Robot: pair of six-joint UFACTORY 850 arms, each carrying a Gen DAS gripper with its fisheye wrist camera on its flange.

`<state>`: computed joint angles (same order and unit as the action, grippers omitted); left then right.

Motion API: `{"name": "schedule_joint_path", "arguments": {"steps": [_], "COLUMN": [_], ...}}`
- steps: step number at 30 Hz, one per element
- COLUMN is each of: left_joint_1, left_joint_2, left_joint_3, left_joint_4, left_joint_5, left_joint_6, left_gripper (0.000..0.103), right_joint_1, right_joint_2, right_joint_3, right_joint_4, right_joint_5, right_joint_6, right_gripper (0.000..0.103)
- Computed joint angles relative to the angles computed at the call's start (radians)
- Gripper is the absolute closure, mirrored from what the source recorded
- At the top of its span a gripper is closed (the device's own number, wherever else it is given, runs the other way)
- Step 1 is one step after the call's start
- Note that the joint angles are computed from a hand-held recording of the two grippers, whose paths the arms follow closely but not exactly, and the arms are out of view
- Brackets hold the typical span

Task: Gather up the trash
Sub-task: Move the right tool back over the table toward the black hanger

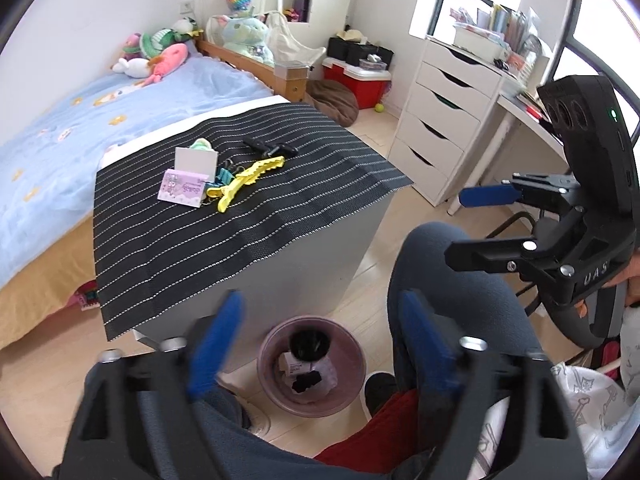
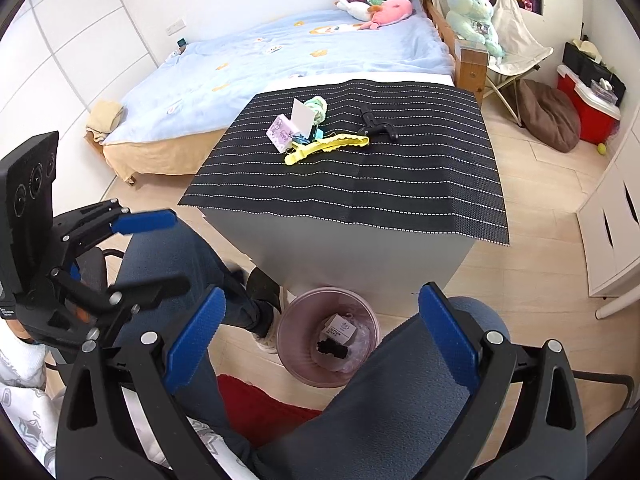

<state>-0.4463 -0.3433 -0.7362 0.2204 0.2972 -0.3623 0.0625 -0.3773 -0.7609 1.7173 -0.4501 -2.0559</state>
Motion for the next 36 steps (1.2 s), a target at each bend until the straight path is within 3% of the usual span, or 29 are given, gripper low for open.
{"name": "schedule_joint_path", "arguments": {"steps": [6,12,26,36], "left_joint_1": [-0.007,0.004,0.026,0.045], "left_joint_2": [-0.006,-0.006,-0.009,-0.011], "left_joint_3": [-0.002,0.002,0.006,0.001], "left_joint_4": [-0.244,-0.343,-0.342,-0.324], "left_joint_5": [0.001,0.001,0.026,0.038], "left_joint_6": [0.207,0.278,0.248,0.235], "left_gripper": [0.008,0.008,0.008,0.008], "right_joint_1": [0.003,0.007,0.019,0.043], "right_joint_2": [-0.005,-0.012,-0.022,-0.075], "right_joint_3": [-0.003,-0.006,-0.031,-0.176], "right_joint_4": [0.0,-0.001,-0.003,-0.068], "right_joint_5": [0.001,0.002,0.009,0.02], "right_joint_6": [0.001,0.008,0.015,0.077], "right_gripper": [0.007,0.007,0.007,0.007]}}
